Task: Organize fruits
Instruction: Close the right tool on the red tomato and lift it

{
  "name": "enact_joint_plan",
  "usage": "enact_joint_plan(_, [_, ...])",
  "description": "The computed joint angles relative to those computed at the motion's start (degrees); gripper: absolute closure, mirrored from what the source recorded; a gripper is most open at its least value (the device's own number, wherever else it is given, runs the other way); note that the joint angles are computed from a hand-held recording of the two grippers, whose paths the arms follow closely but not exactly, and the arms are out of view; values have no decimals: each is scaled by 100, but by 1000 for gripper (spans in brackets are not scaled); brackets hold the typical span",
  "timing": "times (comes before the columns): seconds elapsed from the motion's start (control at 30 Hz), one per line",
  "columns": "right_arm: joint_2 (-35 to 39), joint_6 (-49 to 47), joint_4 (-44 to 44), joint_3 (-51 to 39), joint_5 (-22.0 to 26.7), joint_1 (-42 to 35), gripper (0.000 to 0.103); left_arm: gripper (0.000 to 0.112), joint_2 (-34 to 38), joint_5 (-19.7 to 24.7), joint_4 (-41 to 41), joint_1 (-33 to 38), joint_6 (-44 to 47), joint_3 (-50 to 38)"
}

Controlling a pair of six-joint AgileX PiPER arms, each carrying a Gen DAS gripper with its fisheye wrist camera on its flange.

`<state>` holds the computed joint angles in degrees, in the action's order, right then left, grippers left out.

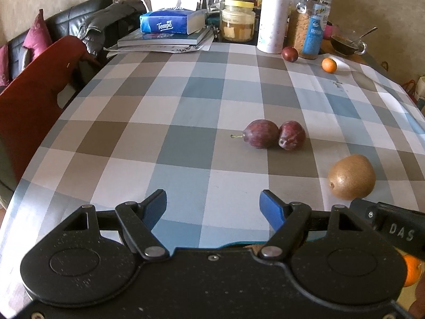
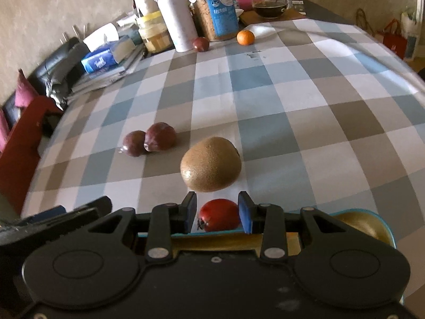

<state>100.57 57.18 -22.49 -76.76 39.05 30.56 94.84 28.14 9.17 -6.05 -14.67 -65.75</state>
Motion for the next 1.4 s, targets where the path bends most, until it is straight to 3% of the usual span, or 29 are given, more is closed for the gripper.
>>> enact_joint_plan(0.13, [148, -60, -201, -161, 257, 89, 65, 34, -8, -11, -75, 26, 56, 1])
enact_joint_plan(0.53, [212, -166, -302, -140, 214, 121, 66, 34, -238, -7, 48, -6, -79, 144])
enact_joint_plan(1.0, [233, 1256, -1516, 81, 43, -307, 66, 34, -387, 124, 274, -225, -336, 114])
enact_joint_plan(1.4, [437, 1478, -1619, 43, -106, -479, 66, 34, 224, 288, 252, -422, -470, -782])
